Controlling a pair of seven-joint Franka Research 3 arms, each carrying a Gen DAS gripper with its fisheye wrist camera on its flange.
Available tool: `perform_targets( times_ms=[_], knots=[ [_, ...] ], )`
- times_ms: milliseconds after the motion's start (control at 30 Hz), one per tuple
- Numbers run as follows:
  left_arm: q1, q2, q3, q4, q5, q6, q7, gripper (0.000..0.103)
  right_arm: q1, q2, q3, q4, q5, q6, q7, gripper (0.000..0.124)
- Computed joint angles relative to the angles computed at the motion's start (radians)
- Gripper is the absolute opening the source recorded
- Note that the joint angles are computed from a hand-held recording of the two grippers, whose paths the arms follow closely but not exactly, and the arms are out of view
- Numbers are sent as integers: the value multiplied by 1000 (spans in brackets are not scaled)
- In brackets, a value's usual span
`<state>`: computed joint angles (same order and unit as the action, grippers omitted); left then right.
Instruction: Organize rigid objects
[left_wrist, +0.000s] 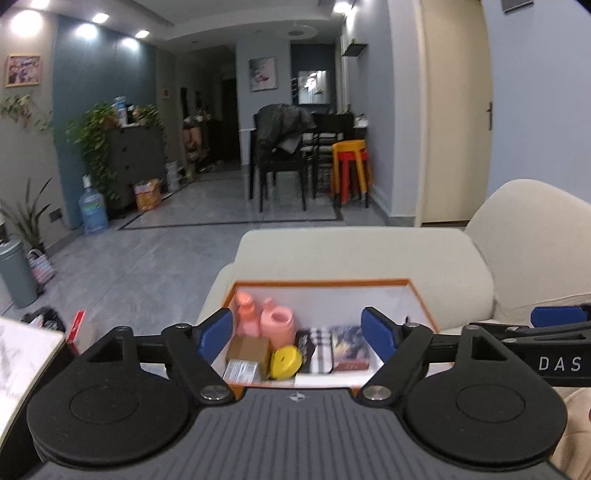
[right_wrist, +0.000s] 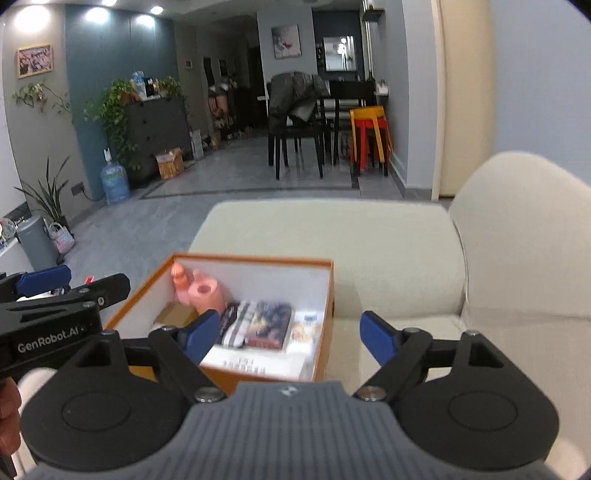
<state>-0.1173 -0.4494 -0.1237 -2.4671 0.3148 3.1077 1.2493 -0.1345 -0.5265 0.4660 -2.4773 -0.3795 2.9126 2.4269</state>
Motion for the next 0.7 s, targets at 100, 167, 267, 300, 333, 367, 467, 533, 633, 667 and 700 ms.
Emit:
perform_targets(
  times_ms=[100, 167, 267, 300, 333, 367, 467, 533, 633, 667, 700],
  knots=[
    [12, -36, -6, -33, -6, -7, -17, 98, -13, -12, 23, -21, 4, 16, 40, 86],
    [27, -44, -14, -36, -8, -28, -37, 98, -50, -34, 65, -33, -15, 21, 78, 90],
    [-10, -61, 23, -46, -24, -76, -17, 99, -86, -55, 106, -52, -30, 30, 117, 91],
    [-19, -53, 28, -39, -31, -93, -9, 99, -93, -52, 112, -53, -29, 33, 125, 92],
    [-23, -65, 32, -56, -34, -97, -3, 99, -93, -46, 112, -54, -25, 33, 128, 93],
    [-26, -62, 32, -57, -36, -106, 5, 99, -94, -37, 113, -54, -23, 31, 130, 93],
    [-31, -37, 30, -37, -45, -150, 26, 99, -90, -3, 105, -45, -21, 24, 133, 93],
    [-28, -6, 26, -11, -54, -183, 31, 99, -84, 24, 95, -34, -30, 13, 131, 93],
    [-38, 18, 27, 11, -80, -229, 45, 99, -55, 72, 65, -16, -50, -19, 119, 93],
    [-38, 20, 24, 11, -83, -233, 47, 99, -47, 87, 58, -11, -61, -30, 126, 93],
    [-41, 26, 24, 15, -88, -238, 54, 99, -38, 99, 48, -8, -70, -35, 132, 93]
  ],
)
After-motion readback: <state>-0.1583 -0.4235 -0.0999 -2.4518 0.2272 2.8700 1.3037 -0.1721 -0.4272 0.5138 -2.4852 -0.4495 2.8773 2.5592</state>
